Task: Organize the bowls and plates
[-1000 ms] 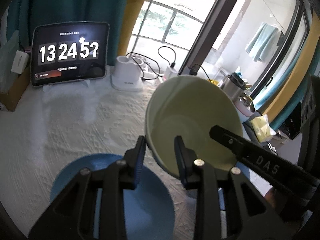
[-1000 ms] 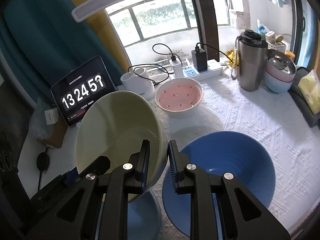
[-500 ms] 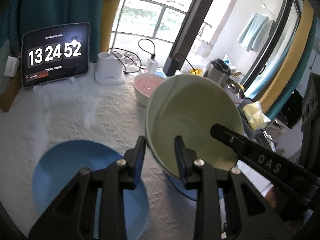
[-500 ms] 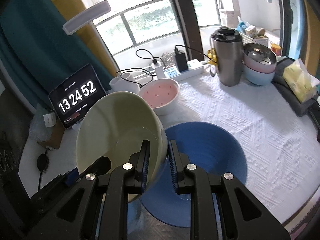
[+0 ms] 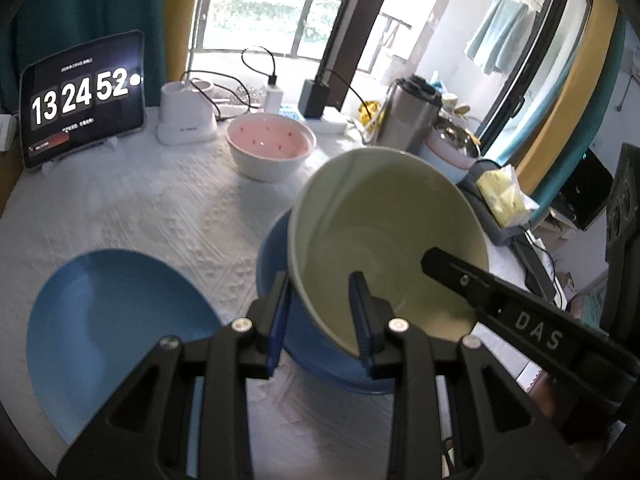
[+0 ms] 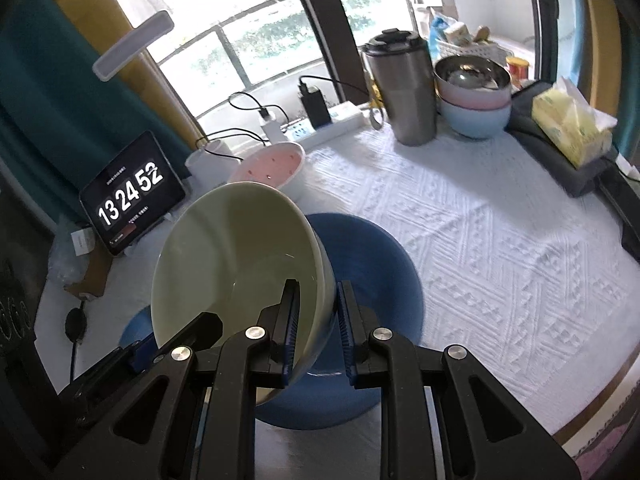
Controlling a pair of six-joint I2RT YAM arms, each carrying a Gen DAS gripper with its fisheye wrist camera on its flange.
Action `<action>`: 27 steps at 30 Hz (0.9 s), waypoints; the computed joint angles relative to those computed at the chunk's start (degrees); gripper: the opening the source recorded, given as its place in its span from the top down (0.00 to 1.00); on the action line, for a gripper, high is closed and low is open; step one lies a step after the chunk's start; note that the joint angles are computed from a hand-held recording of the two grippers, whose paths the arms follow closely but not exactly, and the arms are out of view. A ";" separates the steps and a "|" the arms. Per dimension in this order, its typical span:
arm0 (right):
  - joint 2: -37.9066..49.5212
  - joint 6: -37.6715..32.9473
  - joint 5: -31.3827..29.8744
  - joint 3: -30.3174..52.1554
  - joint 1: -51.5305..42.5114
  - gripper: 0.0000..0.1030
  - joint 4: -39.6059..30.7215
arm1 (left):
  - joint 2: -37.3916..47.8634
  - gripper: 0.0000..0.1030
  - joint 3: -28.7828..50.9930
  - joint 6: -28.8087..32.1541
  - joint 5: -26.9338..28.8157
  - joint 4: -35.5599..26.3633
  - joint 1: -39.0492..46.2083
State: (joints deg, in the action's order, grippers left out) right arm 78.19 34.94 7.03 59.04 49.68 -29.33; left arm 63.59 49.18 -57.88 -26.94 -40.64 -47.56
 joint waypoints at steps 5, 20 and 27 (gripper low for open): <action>-0.18 -0.80 -1.46 -2.22 -1.81 0.80 1.43 | 2.23 0.71 -0.18 0.03 1.20 1.10 0.20; 3.03 -2.00 -3.43 -3.73 -3.63 0.80 1.85 | 8.53 0.69 0.35 0.91 3.66 2.02 1.53; 4.47 -1.87 -4.25 -2.19 -4.29 0.80 0.33 | 8.29 0.69 0.56 1.58 4.60 1.95 2.11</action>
